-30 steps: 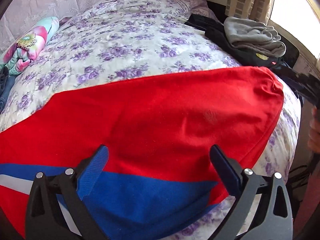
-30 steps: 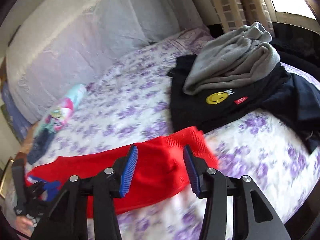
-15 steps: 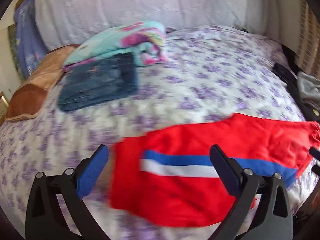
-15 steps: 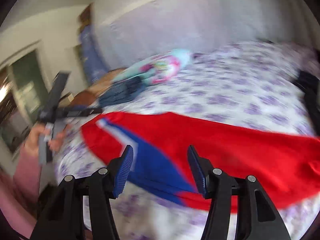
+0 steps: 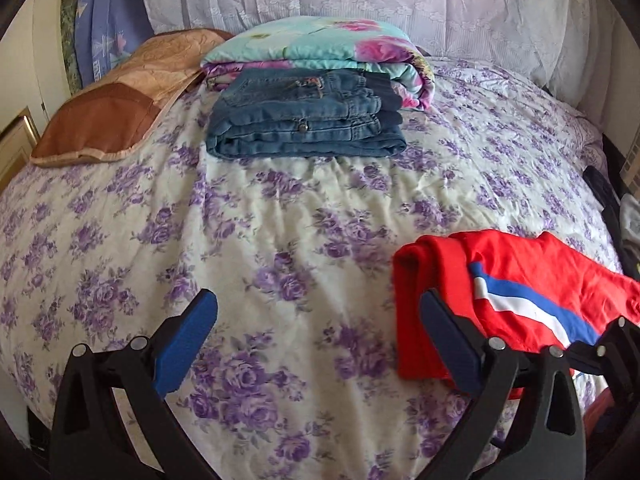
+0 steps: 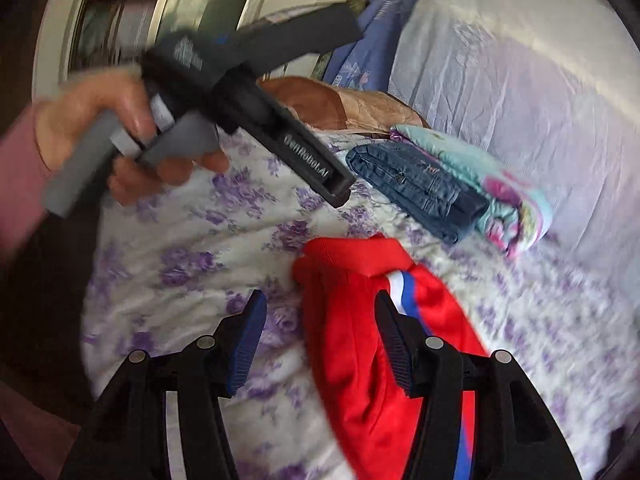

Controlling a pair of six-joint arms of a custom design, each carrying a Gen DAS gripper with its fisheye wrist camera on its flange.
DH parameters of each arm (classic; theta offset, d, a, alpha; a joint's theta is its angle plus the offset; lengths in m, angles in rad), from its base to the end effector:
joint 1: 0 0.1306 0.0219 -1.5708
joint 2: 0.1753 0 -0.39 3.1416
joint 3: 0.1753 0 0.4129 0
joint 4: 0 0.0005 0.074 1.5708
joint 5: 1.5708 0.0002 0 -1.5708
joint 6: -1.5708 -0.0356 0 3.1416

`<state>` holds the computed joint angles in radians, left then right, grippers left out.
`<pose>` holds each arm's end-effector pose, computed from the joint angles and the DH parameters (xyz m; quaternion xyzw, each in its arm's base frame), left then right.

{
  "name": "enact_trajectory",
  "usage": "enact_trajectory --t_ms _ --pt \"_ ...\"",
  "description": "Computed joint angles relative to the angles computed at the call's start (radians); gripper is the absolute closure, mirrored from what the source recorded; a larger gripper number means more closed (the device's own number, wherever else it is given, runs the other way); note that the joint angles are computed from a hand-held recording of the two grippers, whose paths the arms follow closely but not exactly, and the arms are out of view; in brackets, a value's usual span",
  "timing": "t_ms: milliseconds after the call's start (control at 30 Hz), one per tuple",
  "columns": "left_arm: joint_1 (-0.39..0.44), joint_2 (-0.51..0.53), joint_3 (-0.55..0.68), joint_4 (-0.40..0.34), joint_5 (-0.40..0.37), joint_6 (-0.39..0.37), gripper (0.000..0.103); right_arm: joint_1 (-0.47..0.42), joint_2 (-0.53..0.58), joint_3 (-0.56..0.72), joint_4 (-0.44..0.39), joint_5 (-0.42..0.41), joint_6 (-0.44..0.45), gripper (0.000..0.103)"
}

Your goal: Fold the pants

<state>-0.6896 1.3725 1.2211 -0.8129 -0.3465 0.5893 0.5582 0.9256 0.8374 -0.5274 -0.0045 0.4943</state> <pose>0.3794 -0.2979 0.3698 -0.0043 0.9415 -0.0435 0.3342 0.2936 0.1830 0.3785 -0.4470 0.7674 0.0167 0.4593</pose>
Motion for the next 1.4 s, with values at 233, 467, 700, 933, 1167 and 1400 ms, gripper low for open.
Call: enact_trajectory --t_ms 233,467,700,933,1167,1400 --pt "0.034 -0.026 -0.043 0.051 0.090 0.023 0.004 0.093 0.115 -0.008 0.078 0.318 0.088 0.077" --pt "0.064 -0.052 -0.084 0.156 0.364 0.030 0.004 0.032 0.050 -0.016 0.093 0.222 -0.099 0.091" --pt "0.118 -0.023 -0.170 0.453 0.891 0.264 0.004 0.009 0.016 -0.033 0.127 0.204 -0.155 0.091" --pt "0.098 0.076 -0.135 0.566 0.887 0.332 0.014 0.039 -0.004 -0.060 0.141 0.233 -0.135 0.091" --pt "0.141 0.042 -0.130 0.555 0.801 0.208 0.070 0.082 0.062 -0.016 0.181 0.280 -0.085 0.092" --pt "0.215 -0.043 -0.174 0.474 0.708 0.112 0.071 0.154 0.200 0.082 0.201 0.259 -0.083 0.093"
